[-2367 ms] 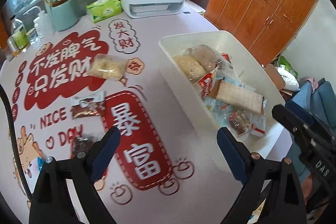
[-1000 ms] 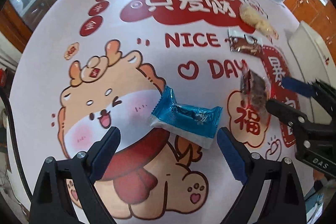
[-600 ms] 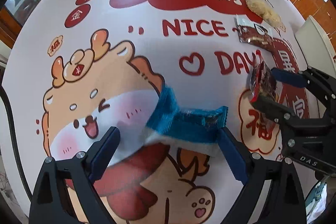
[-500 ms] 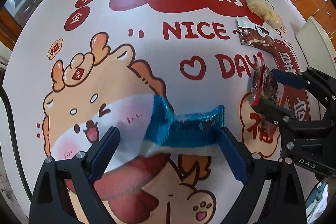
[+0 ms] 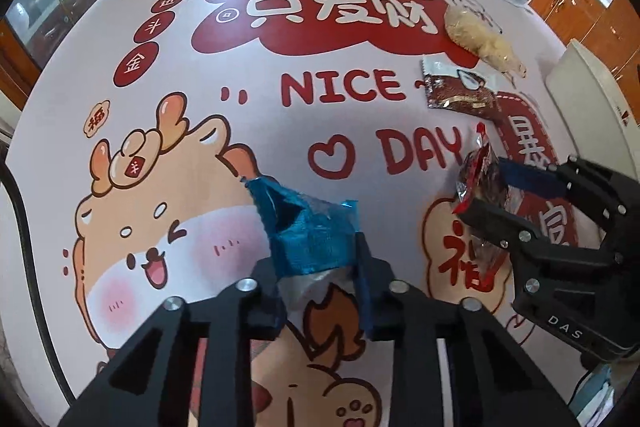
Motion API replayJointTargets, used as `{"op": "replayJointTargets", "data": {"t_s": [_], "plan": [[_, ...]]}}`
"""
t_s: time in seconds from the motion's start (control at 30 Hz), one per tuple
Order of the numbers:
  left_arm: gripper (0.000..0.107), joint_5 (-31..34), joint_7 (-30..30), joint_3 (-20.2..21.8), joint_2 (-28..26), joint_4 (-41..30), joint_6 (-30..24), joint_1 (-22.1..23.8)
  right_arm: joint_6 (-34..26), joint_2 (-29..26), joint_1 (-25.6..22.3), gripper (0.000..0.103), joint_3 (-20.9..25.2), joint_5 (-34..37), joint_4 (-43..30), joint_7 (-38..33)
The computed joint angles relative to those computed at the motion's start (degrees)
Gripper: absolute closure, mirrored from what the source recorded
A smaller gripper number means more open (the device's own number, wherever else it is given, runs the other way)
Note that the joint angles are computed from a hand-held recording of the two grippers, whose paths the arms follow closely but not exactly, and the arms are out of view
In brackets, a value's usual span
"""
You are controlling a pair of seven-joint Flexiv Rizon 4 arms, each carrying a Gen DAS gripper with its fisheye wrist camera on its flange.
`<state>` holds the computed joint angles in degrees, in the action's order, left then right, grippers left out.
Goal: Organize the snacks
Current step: 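Carry blue snack with left tool while right tool carries raisin bag, release both into tray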
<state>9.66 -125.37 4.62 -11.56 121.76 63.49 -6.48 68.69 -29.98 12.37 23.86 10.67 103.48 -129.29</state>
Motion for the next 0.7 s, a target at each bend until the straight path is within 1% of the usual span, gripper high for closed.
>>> {"op": "replayJointTargets", "data": {"t_s": [0.1,0.2,0.3,0.37,0.53,0.7], "plan": [[0.089,1.22,-1.36,0.23,1.16,0.65,1.21,-0.57,-0.96,0.52,-1.09,0.06,0.71,1.65,-0.1,0.17],[0.09,2.26,-2.23,-0.06,2.49,0.55,1.58,-0.96,-1.92,1.56,-2.45,0.06,1.46,4.18,0.02,-0.21],[0.09,3.62,-3.03,-0.78,3.9,-0.49,1.28,-1.52,-3.84,3.33,-4.71,0.06,2.7,8.51,-0.13,-1.65],[0.09,4.51,-3.25,-1.51,4.81,-1.57,0.98,-1.97,-5.48,5.26,-5.64,0.06,2.63,11.04,0.13,-2.73],[0.09,5.64,-1.99,-3.78,5.77,-5.72,1.83,-3.25,-8.16,11.42,-9.58,0.06,3.16,21.96,0.55,-8.47],[0.09,4.98,1.85,-6.01,4.03,-12.91,2.77,-5.11,-10.04,17.55,-12.79,0.06,1.11,32.46,-0.11,-12.7]]}}
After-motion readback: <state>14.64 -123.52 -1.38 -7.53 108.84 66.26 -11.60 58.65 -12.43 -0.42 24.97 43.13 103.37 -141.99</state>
